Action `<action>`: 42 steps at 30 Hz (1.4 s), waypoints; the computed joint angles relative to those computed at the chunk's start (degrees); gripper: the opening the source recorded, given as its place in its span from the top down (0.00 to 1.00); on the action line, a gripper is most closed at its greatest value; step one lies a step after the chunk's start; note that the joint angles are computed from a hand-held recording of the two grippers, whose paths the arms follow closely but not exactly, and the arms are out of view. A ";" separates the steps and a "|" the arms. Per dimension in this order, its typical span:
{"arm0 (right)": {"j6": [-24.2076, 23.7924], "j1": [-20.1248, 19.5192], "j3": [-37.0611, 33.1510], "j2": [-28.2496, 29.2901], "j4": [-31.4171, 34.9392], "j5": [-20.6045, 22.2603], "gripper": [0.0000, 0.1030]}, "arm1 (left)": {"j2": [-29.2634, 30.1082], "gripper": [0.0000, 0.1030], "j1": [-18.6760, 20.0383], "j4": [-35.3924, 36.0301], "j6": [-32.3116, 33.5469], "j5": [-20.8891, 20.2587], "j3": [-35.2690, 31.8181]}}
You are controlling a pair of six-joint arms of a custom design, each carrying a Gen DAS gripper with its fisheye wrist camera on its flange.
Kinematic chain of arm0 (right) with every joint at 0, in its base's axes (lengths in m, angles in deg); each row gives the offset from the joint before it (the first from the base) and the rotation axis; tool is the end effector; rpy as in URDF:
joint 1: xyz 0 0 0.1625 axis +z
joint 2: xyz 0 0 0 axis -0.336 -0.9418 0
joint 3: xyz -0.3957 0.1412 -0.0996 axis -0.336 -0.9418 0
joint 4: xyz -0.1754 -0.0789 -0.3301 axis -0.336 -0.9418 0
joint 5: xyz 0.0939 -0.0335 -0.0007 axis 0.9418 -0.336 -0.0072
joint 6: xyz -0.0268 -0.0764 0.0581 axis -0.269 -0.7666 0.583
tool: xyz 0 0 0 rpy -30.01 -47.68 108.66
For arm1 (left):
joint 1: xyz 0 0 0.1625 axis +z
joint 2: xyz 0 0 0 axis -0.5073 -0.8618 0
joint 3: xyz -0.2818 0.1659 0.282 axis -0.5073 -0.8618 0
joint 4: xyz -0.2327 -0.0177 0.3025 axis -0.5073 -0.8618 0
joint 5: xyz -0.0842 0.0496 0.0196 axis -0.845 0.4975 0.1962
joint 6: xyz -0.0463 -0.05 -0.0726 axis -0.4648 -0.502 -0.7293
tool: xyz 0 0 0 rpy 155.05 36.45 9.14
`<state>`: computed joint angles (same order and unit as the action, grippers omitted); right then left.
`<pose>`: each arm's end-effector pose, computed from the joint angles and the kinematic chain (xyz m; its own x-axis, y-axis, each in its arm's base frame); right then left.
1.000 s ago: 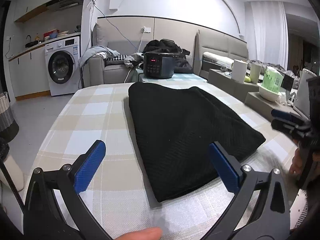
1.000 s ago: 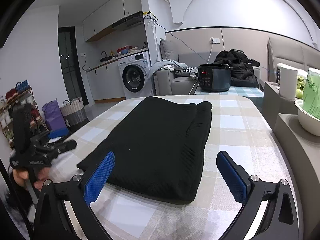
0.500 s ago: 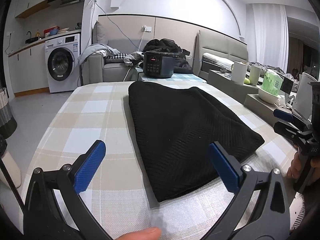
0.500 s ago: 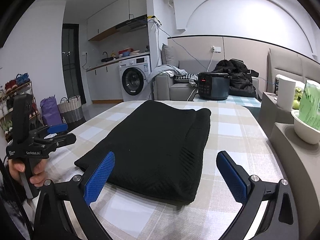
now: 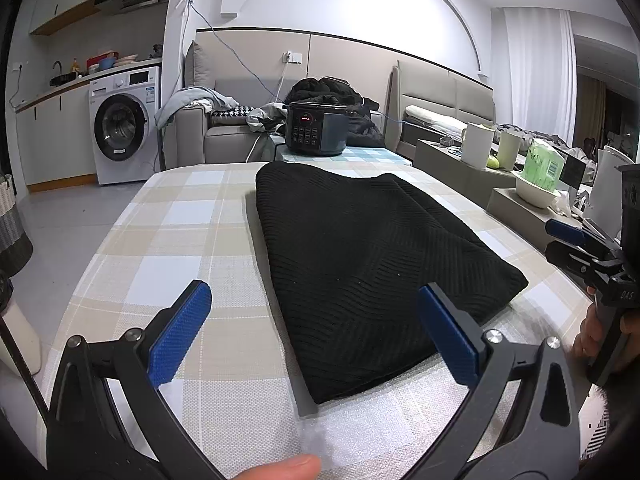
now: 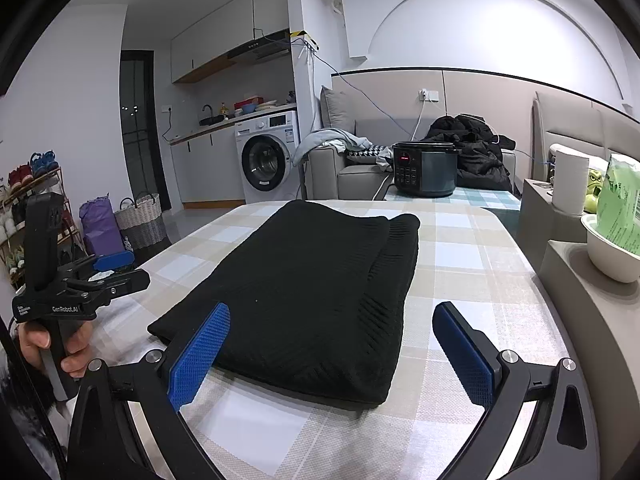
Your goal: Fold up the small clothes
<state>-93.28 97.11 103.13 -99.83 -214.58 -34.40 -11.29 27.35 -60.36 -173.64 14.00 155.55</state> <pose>0.1025 -0.3095 0.2286 -0.5253 -0.7609 0.3808 -0.8204 0.3343 -0.4639 -0.2748 -0.2010 0.0339 -0.7341 -0.2993 -0.6095 0.4718 0.4206 -0.7749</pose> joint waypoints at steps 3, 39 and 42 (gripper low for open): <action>0.08 0.05 -0.15 0.01 0.25 -0.10 0.00 | -0.18 0.01 -0.12 -0.10 -0.07 -0.08 0.24; 0.31 0.13 0.19 0.20 -0.49 -0.43 0.00 | -0.81 0.01 -0.02 -0.99 1.17 0.35 1.14; 0.12 0.01 0.36 0.36 -0.68 -0.52 0.00 | -0.85 0.01 -0.02 -1.39 1.51 0.48 1.41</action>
<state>-93.16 97.11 103.49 -99.47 -215.26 -34.92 -12.13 27.33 -61.74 -172.13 14.48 156.96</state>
